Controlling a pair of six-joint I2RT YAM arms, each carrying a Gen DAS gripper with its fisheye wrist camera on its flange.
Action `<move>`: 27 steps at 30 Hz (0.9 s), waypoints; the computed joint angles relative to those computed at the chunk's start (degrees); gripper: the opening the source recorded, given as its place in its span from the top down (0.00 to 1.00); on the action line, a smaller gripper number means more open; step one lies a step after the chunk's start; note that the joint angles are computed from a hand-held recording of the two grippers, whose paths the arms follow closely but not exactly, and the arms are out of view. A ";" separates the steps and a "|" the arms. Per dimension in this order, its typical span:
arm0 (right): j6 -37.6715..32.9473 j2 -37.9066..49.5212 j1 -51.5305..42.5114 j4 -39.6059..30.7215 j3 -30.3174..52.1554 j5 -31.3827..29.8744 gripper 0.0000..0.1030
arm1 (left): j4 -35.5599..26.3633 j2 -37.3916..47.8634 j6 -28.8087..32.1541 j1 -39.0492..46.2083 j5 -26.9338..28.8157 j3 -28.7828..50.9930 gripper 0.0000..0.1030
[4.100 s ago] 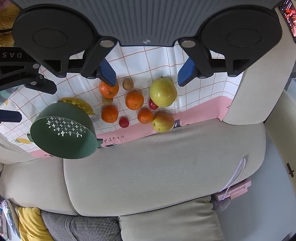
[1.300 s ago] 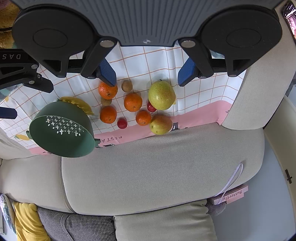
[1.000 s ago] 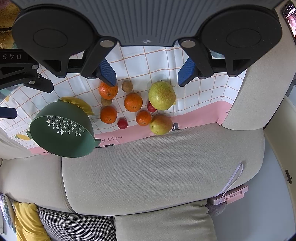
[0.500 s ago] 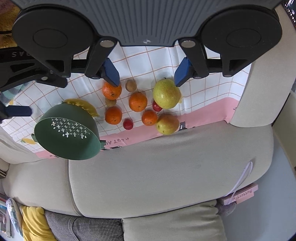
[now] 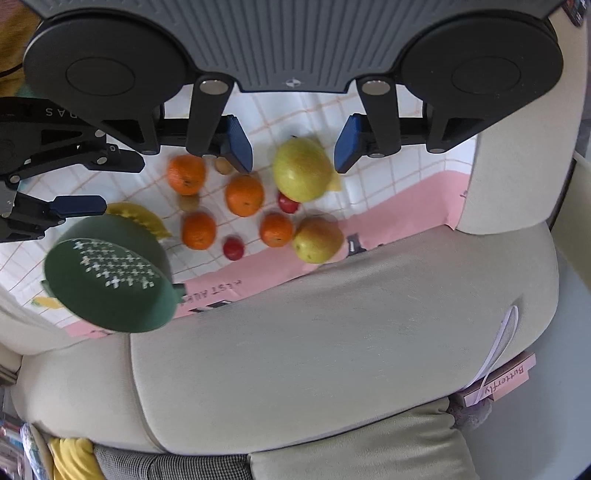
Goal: Organize fruits
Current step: 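Close the left tool on the large green pear while the right tool grasps a mandarin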
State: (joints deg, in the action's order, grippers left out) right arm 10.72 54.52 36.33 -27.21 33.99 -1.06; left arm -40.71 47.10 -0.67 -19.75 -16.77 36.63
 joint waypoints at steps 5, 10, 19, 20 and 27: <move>-1.11 8.77 0.17 6.59 1.33 -0.91 0.53 | 5.61 5.80 5.79 5.32 4.03 -0.42 0.35; -1.35 16.01 -0.45 11.60 2.40 -1.50 0.57 | 10.85 12.41 6.68 7.95 7.18 -0.94 0.29; -1.07 24.03 -1.83 17.13 2.78 -3.96 0.60 | 16.42 23.92 6.58 12.03 9.57 0.73 0.27; -1.11 24.50 -1.84 17.43 2.70 -3.96 0.60 | 16.70 24.85 6.19 12.43 10.06 1.05 0.26; -0.19 27.76 -4.16 19.11 2.75 -7.76 0.59 | 19.54 30.34 4.34 13.46 10.70 2.06 0.26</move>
